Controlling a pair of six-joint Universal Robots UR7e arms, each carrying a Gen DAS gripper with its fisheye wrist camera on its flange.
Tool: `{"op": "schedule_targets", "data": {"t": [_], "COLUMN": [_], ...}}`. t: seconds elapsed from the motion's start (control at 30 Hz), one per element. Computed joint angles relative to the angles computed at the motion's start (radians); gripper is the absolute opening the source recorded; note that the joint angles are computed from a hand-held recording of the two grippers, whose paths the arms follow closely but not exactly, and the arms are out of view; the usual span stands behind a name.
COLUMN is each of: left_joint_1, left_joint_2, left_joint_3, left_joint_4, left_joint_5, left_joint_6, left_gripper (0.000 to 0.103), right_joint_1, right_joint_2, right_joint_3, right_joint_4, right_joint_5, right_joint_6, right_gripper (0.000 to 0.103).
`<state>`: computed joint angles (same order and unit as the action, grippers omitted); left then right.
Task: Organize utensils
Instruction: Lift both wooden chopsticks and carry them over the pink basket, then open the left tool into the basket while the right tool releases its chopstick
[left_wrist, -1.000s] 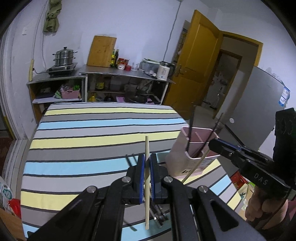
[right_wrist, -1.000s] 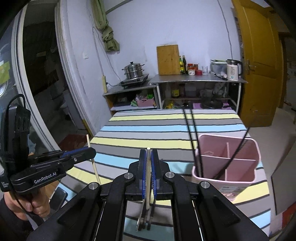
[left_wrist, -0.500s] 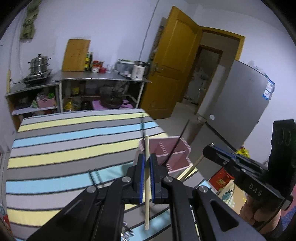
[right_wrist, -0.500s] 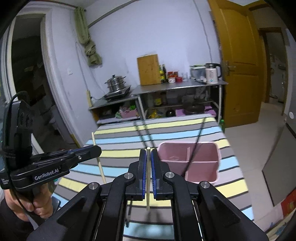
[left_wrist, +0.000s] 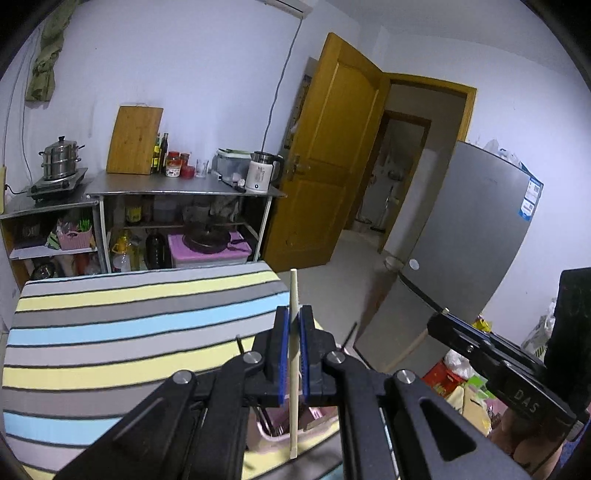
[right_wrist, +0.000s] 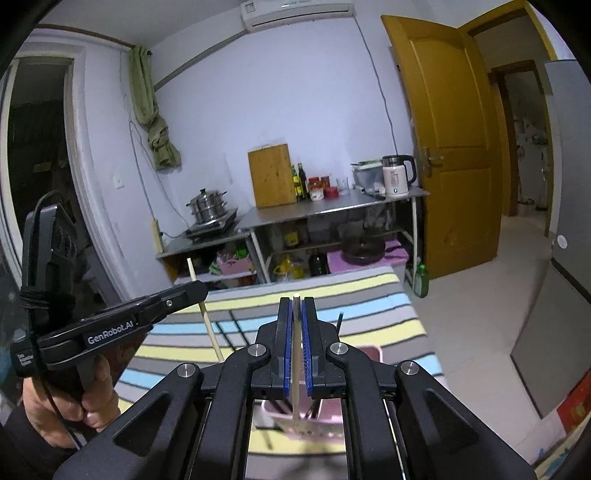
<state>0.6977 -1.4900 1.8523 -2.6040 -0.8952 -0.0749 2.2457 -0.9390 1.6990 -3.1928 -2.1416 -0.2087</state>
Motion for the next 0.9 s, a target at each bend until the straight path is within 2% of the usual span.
{"op": "schedule_targets", "data": {"t": [0.4,0.6,0.9], "left_joint_1": [0.045,0.054,0.053], "left_joint_2": [0.066,0.066,0.025], "left_joint_3": [0.036,0.060,0.109], "left_joint_4": [-0.156,-0.168,-0.104], "left_joint_5": [-0.002,0.003,0.014], "left_joint_6": [0.091,0.105,0.071], "left_gripper": [0.006,0.006,0.006], "right_joint_1": [-0.052,-0.071,-0.090], "right_joint_2": [0.031,0.045,0.038], "right_joint_3": [-0.012,0.002,0.037], "right_joint_4": [0.012,0.034,0.070], "right_joint_5": [0.024,0.023,0.023], "right_joint_6": [0.014,0.031,0.066], "right_gripper": [0.005,0.005,0.005]}}
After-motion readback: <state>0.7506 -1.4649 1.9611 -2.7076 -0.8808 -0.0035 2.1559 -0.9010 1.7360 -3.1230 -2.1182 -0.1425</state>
